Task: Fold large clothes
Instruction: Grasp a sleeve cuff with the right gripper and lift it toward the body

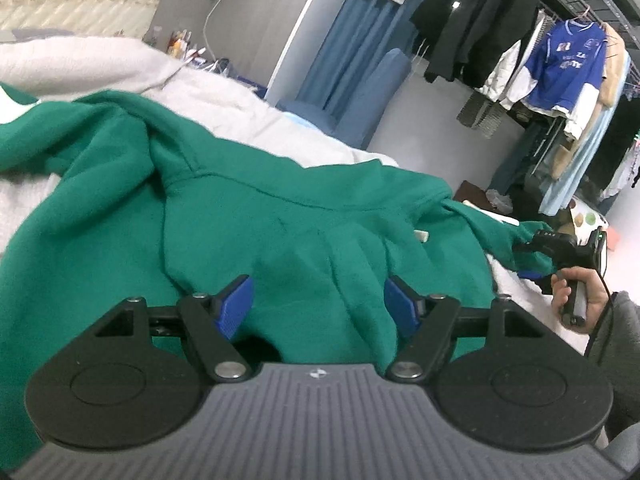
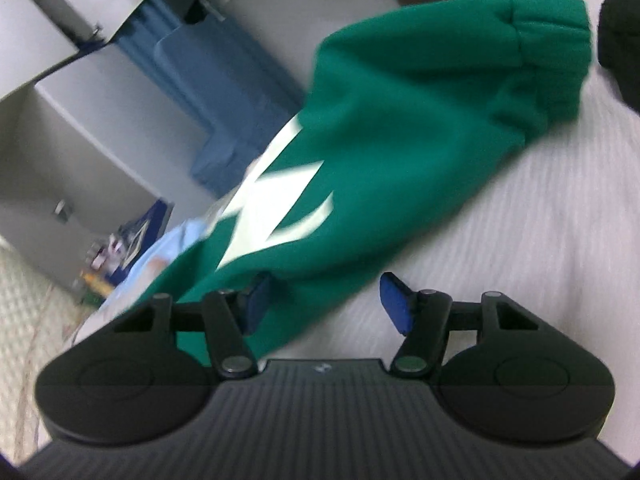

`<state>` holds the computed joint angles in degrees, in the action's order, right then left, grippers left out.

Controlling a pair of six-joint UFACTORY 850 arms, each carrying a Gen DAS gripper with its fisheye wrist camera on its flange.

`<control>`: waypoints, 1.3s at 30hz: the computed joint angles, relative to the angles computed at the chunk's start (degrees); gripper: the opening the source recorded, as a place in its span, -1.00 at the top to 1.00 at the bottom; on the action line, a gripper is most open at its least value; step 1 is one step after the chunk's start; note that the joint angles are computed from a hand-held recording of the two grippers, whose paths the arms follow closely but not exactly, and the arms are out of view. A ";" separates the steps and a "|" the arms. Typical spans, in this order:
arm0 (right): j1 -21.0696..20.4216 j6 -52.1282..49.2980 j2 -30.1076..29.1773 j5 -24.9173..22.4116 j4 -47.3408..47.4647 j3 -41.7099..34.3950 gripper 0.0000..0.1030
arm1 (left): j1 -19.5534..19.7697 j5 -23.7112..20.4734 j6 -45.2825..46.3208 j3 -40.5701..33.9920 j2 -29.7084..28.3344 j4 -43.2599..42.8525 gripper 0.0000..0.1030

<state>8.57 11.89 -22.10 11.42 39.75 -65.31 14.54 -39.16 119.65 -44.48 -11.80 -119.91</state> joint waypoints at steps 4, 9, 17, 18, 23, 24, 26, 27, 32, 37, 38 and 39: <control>-3.19 11.97 -3.78 0.70 -11.52 -4.06 -0.23 | -1.31 2.40 0.47 -2.06 -2.64 -1.51 -0.48; -5.22 12.67 -6.59 4.99 -12.59 -7.60 -0.22 | -2.35 2.38 3.39 -3.49 -4.83 -4.51 -0.58; -5.51 16.68 -6.54 14.73 -6.99 -5.68 -0.50 | -4.04 3.63 6.62 -4.27 -5.39 -8.83 -0.60; -5.38 16.54 -6.20 13.94 -7.52 -5.57 -0.58 | -4.09 3.67 6.76 -4.31 -5.42 -9.02 -0.60; -5.42 28.17 -4.33 9.70 -17.56 -3.61 -0.65 | -4.09 3.95 7.07 -3.74 -4.67 -9.41 -0.60; -5.19 31.34 -4.19 9.21 -19.63 -3.07 -0.65 | -4.08 4.02 7.06 -3.56 -4.45 -9.49 -0.60; -4.96 36.32 -4.32 7.82 -22.59 -2.72 -0.64 | -3.78 3.86 6.85 -3.18 -4.11 -9.26 -0.60; -4.61 36.53 -4.63 8.15 -22.22 -2.70 -0.64 | -3.69 3.86 6.70 -2.98 -3.90 -9.25 -0.60; -4.68 30.84 -7.30 11.36 -15.37 -5.22 -0.72 | -3.39 3.72 7.38 -1.93 -3.01 -10.52 -0.60; -6.11 23.29 -10.74 13.71 -6.81 -9.29 -0.70 | -4.04 4.13 8.63 -2.21 -3.60 -11.86 -0.60; -6.19 21.04 -10.83 14.33 -4.75 -9.07 -0.67 | -4.18 4.12 9.12 -2.38 -3.85 -12.27 -0.60; -6.45 18.22 -11.21 14.54 -2.26 -9.53 -0.62 | -4.22 4.09 9.32 -2.59 -4.10 -12.39 -0.60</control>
<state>2.13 30.11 -33.31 25.96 37.49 -74.84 10.33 -35.07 128.97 -47.07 -15.90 -132.30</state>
